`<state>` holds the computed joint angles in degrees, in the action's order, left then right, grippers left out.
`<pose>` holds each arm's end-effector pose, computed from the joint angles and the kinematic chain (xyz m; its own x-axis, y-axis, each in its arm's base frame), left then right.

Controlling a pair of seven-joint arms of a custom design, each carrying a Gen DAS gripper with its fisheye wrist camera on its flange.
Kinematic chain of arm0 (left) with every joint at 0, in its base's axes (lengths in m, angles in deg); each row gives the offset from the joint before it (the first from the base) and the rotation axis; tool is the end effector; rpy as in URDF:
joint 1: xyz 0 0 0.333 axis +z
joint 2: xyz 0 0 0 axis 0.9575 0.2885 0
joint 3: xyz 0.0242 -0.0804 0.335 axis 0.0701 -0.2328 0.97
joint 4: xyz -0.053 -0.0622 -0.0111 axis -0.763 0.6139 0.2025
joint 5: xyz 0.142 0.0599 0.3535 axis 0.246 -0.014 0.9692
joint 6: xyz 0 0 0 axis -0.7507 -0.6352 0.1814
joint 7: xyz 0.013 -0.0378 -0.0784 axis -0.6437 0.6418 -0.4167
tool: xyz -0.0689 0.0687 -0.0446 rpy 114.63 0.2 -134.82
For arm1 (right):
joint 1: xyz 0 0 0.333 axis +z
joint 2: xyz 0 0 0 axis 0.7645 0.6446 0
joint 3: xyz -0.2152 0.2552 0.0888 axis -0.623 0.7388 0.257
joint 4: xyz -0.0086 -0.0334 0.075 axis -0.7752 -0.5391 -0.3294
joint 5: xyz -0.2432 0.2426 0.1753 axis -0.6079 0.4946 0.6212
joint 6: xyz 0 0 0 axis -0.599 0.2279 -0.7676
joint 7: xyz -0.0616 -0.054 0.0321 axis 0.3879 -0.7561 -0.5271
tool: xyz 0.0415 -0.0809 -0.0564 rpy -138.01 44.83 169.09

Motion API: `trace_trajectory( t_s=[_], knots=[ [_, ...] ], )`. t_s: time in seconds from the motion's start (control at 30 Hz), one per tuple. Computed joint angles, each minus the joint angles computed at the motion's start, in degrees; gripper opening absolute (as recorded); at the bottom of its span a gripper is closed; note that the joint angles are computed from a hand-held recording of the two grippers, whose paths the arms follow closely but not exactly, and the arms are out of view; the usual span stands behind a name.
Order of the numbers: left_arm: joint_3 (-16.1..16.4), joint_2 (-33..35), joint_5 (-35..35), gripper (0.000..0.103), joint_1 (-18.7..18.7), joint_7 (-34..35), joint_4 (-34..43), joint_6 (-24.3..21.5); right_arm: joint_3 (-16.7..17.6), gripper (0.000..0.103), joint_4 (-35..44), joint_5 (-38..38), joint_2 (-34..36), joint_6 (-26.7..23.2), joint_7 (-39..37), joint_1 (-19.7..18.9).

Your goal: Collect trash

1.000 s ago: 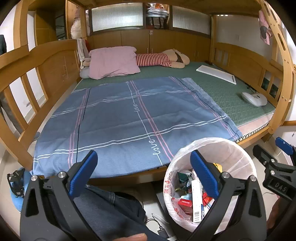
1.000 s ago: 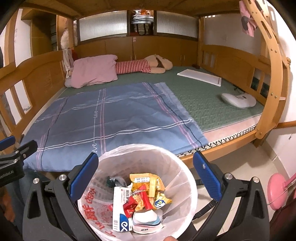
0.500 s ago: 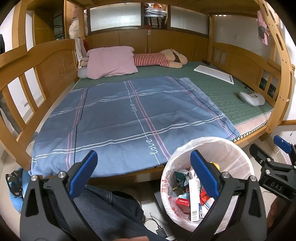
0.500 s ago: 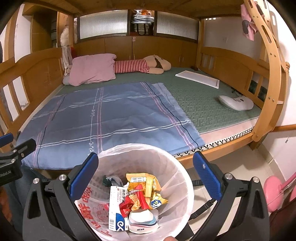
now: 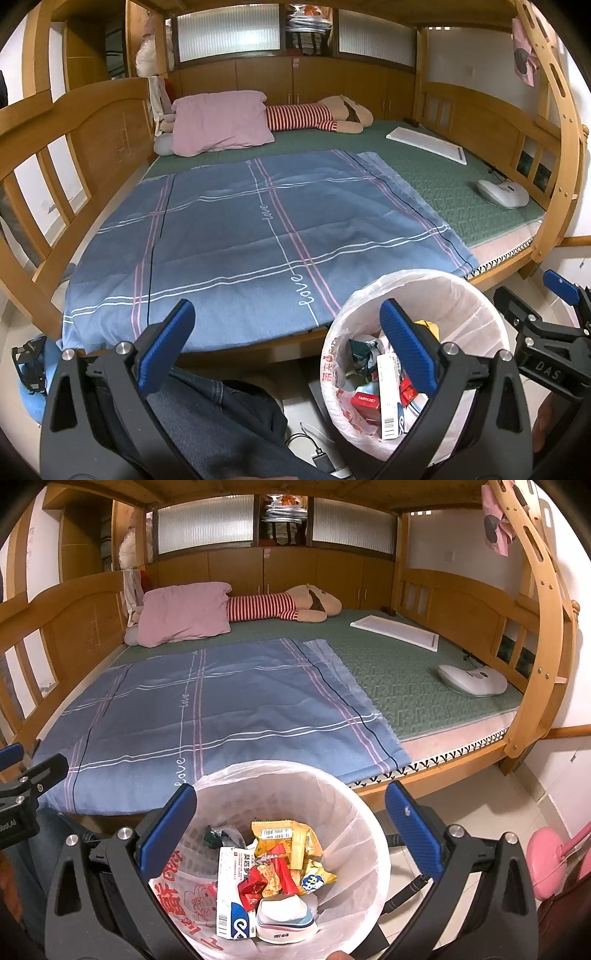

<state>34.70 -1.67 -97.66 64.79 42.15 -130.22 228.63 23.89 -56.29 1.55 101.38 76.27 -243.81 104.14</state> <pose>0.5751 -0.2833 0.4895 -0.6172 -0.7863 -0.0277 -0.5067 0.4242 -0.7505 0.4339 0.5392 0.4801 -0.6139 -0.7894 0.0008 -0.5069 0.3934 -0.7670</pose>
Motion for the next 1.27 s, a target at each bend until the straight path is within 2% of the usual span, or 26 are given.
trace_trajectory(
  t_s=[0.63,0.9,1.27],
  knots=[
    [0.41,0.31,1.56,0.1,-0.22,-1.63,0.11,-0.08,-0.18,0.1,1.0,0.75,1.02,-0.45,0.49,0.35],
    [-0.72,0.07,0.0,0.1,0.6,0.06,-0.48,0.44,-0.4,0.1,1.08,1.3,1.18,0.02,0.37,0.3],
    [1.3,0.4,3.63,0.1,-0.87,-4.52,-0.49,1.05,-0.4,0.1,0.06,1.56,0.73,0.94,1.05,-0.03]
  ],
)
